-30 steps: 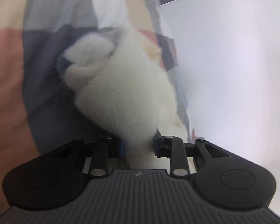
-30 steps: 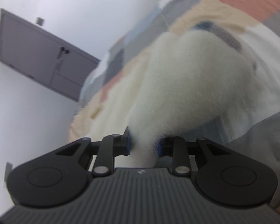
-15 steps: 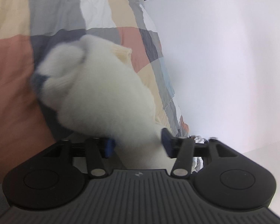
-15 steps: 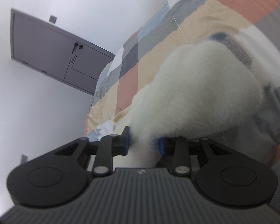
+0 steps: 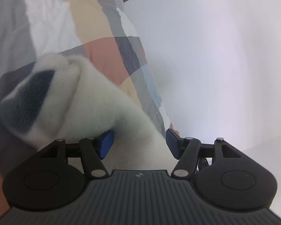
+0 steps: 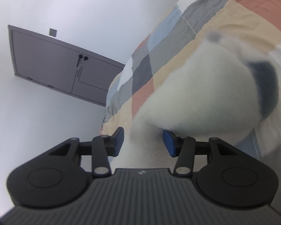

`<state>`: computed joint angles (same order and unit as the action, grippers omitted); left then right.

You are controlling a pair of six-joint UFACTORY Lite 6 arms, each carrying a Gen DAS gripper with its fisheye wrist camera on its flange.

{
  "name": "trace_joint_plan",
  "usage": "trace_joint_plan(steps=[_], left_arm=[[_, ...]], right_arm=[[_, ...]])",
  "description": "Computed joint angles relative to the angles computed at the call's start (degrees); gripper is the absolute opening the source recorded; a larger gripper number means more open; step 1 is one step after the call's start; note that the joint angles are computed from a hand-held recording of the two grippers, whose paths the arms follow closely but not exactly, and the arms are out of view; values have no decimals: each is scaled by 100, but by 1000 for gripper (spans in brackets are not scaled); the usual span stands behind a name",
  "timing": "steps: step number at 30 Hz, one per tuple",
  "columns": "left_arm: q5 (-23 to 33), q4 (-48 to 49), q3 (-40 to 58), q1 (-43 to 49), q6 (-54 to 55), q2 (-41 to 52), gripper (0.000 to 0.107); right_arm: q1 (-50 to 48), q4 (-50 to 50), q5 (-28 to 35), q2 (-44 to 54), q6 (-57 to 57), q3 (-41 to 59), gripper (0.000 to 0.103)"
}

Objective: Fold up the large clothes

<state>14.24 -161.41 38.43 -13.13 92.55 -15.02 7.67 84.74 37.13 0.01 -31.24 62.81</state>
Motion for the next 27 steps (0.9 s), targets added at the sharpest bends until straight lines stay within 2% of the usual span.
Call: trace_joint_plan(steps=[3,5,7,11,15,20,24,27], left_arm=[[80,894,658,330,-380,849,68],[108,1831,1198,580,-794,1502,68],[191,2183,1667,809,-713,2110,68],[243,1323,2400,953,832,3051,68],[195,532,3141,972,2183,3969,68],[76,882,4138,1134,2328,5015,68],[-41,1261,4661,1210,1994,5425,68],[-39,1246,4573,1203,1988,5336,68]], right_arm=[[40,-128,-173,783,30,632,48],[85,-372,-315,1346,130,1139,48],[159,-765,-431,1980,317,1728,47],[178,-1004,-305,3047,337,2666,47],[341,-1264,-480,3763,304,3474,47],[408,-156,-735,4604,-677,4016,45],[407,-305,-710,5120,-566,4731,45],[473,-385,-819,5269,-663,4938,45]])
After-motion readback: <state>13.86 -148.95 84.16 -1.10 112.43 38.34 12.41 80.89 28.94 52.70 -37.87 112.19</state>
